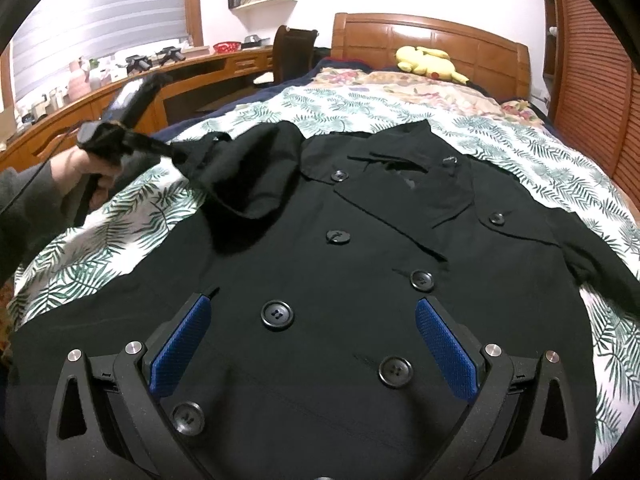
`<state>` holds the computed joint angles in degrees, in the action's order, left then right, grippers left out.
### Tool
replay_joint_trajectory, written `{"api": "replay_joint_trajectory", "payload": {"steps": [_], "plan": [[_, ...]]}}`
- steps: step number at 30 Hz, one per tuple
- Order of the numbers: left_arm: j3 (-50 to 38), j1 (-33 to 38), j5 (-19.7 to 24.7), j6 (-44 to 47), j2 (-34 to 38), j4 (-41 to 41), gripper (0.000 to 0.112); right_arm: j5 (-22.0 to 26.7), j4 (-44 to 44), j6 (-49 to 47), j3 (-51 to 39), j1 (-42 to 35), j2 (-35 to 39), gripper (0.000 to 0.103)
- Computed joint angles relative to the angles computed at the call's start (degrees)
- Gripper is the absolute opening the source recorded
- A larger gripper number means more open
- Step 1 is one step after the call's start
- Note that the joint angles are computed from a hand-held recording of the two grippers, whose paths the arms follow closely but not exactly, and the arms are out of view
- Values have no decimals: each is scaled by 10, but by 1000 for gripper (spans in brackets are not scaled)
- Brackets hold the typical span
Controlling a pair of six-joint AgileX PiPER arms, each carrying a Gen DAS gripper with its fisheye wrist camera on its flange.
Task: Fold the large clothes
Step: 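Lift the sleeve with the left gripper and fold it across the coat front, then lower the sleeve onto the coat front and open the left gripper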
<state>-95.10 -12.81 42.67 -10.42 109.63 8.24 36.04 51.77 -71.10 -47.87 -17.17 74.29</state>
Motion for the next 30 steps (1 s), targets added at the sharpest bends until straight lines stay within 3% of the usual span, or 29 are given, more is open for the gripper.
{"api": "replay_joint_trajectory", "payload": {"steps": [8,21,25,30], "plan": [[-108,-150,72,-38,-51,51,5,87,29,-48,-13,-108,-32,103],[-335,-363,190,-78,14,94,5,228,64,-109,-66,-323,-35,103],[-320,-413,195,-111,12,117,5,252,63,-122,-77,-366,-28,103],[-189,-454,140,-167,-45,154,6,267,66,-135,-80,-389,-32,103]]}}
